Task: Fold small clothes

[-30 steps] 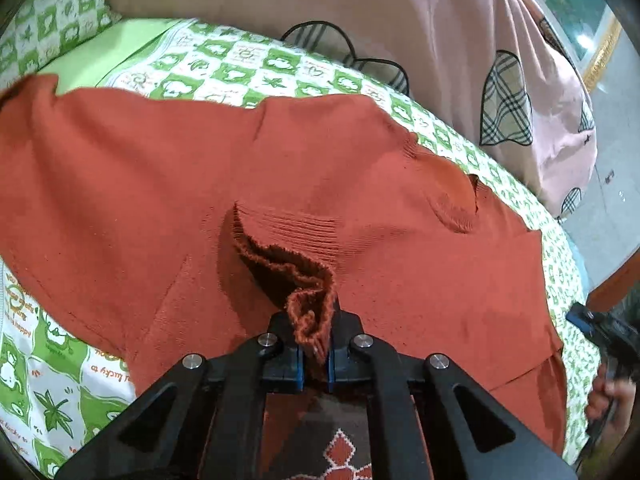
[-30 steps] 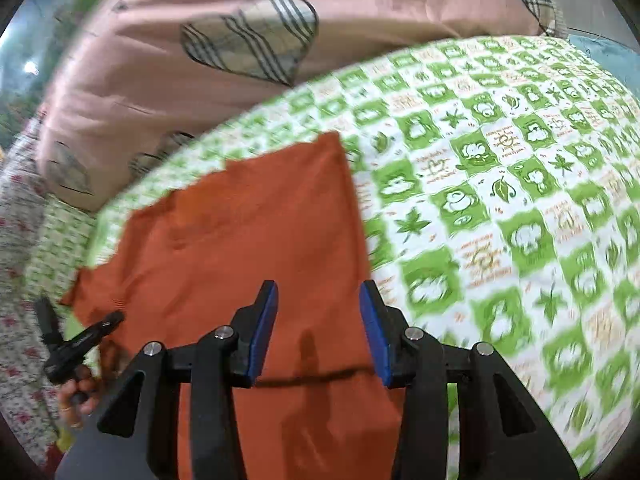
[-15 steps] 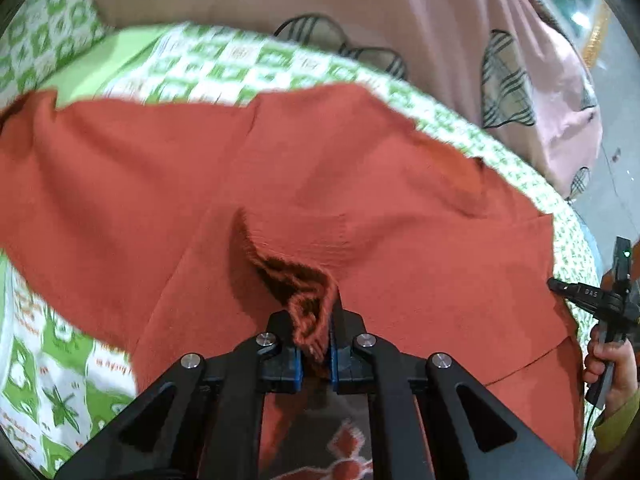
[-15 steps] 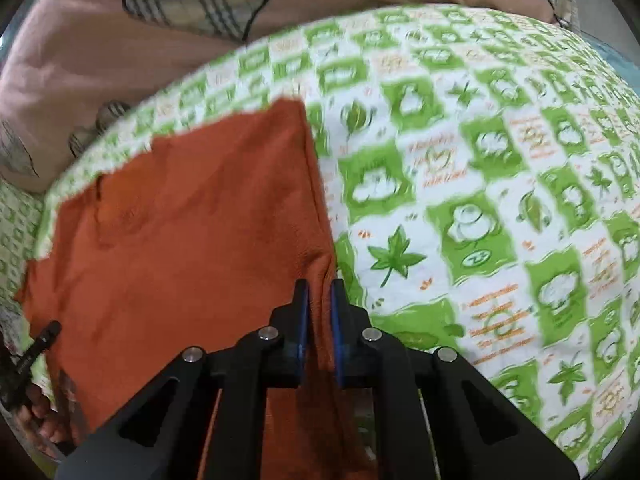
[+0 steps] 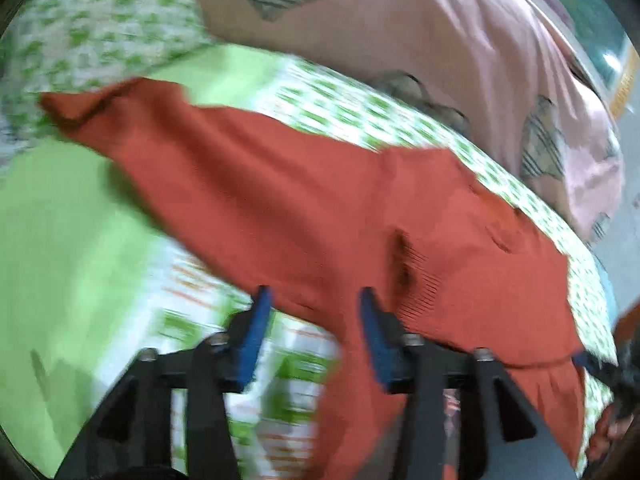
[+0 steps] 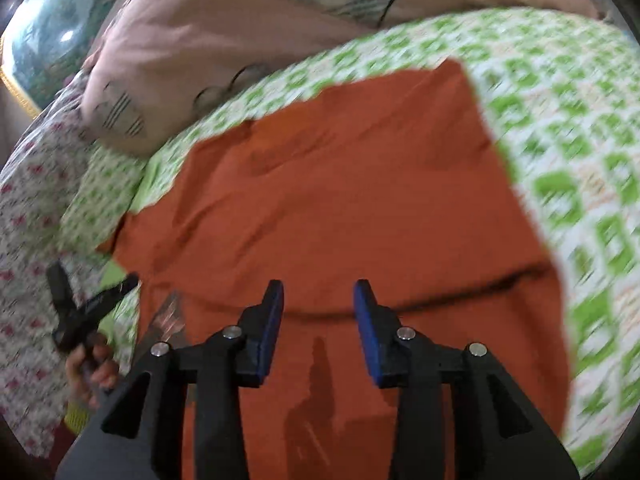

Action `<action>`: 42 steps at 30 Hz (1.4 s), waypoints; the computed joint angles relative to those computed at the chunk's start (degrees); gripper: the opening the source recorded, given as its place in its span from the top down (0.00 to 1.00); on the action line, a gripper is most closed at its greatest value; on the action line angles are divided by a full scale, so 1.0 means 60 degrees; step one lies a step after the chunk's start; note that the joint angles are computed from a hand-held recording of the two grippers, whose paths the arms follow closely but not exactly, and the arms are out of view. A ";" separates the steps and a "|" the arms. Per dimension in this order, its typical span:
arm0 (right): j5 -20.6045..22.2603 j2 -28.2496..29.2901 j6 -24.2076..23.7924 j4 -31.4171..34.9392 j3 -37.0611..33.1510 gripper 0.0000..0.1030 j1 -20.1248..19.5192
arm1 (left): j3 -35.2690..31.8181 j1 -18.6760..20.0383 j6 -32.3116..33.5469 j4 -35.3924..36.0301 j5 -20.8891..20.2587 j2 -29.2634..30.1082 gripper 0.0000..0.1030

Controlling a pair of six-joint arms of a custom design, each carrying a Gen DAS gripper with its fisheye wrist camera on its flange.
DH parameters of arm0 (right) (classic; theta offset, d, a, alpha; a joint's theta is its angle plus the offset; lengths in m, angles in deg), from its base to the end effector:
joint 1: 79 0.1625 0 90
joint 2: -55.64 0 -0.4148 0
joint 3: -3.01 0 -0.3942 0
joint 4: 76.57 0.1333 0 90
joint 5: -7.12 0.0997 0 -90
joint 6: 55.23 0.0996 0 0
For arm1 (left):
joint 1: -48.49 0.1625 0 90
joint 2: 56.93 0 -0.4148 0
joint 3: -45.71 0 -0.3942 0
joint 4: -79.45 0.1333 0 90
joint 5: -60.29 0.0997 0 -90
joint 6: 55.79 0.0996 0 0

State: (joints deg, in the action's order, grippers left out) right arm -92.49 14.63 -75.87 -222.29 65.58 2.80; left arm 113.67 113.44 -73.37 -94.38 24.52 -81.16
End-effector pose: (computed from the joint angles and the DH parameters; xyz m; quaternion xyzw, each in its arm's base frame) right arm -0.0011 -0.8256 0.2646 0.0787 -0.9496 0.2635 0.1504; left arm -0.1350 -0.7945 0.0799 -0.1015 0.8446 -0.4399 0.2879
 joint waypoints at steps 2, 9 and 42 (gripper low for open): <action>0.0018 -0.0029 -0.0021 0.0074 0.0232 0.63 0.0063 | 0.0415 0.0106 -0.0301 -0.0220 0.0417 -0.0393 0.49; 0.0132 -0.0138 -0.0232 0.0346 0.0743 0.63 0.0213 | 0.1164 0.0888 -0.1241 -0.1010 0.0887 -0.1653 0.39; 0.0437 -0.0779 -0.0014 -0.0456 0.1783 0.63 0.0165 | -0.5979 -0.0484 0.3180 0.0496 -0.2820 0.3124 0.97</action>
